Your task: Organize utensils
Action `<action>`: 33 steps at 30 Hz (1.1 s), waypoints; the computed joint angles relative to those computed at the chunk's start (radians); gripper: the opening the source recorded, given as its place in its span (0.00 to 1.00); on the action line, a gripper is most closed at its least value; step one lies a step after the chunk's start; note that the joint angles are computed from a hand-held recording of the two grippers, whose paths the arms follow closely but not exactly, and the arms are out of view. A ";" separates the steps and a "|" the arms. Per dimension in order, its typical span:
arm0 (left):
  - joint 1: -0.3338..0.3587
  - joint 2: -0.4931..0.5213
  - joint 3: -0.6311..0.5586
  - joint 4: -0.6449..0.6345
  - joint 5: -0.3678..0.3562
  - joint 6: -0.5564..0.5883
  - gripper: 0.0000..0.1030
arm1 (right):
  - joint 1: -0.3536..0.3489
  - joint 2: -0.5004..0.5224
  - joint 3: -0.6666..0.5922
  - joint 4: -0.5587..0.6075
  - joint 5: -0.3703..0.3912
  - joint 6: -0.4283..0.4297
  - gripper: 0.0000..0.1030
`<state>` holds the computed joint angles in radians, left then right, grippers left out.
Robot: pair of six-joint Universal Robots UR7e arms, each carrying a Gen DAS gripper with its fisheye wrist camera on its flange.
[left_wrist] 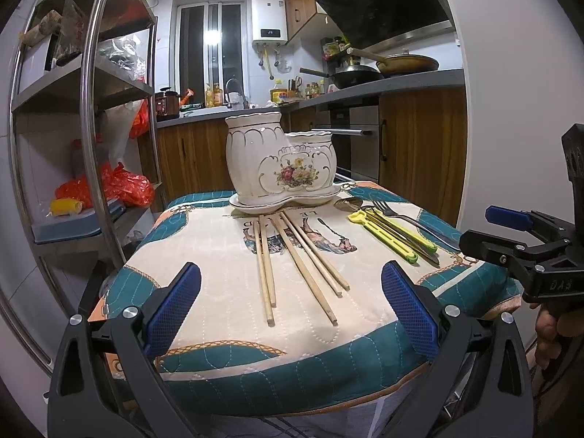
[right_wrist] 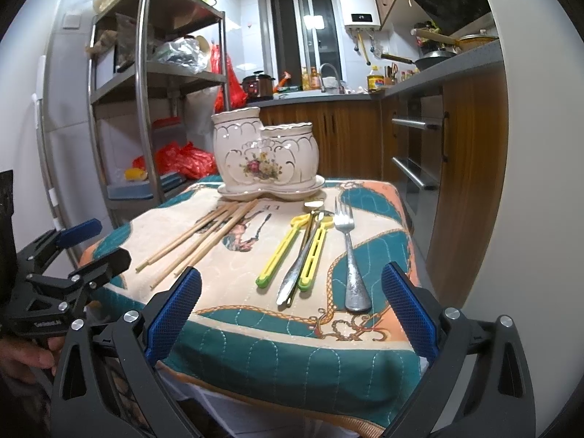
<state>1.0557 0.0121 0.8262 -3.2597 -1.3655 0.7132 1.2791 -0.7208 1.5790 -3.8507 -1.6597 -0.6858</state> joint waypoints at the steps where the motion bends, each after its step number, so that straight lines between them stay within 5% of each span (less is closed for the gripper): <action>1: 0.000 0.002 -0.003 0.000 0.001 0.002 0.95 | 0.000 0.001 -0.001 0.001 0.001 -0.001 0.95; 33: -0.001 -0.002 0.005 -0.019 0.011 -0.015 0.95 | 0.000 0.005 0.001 -0.001 0.004 0.001 0.95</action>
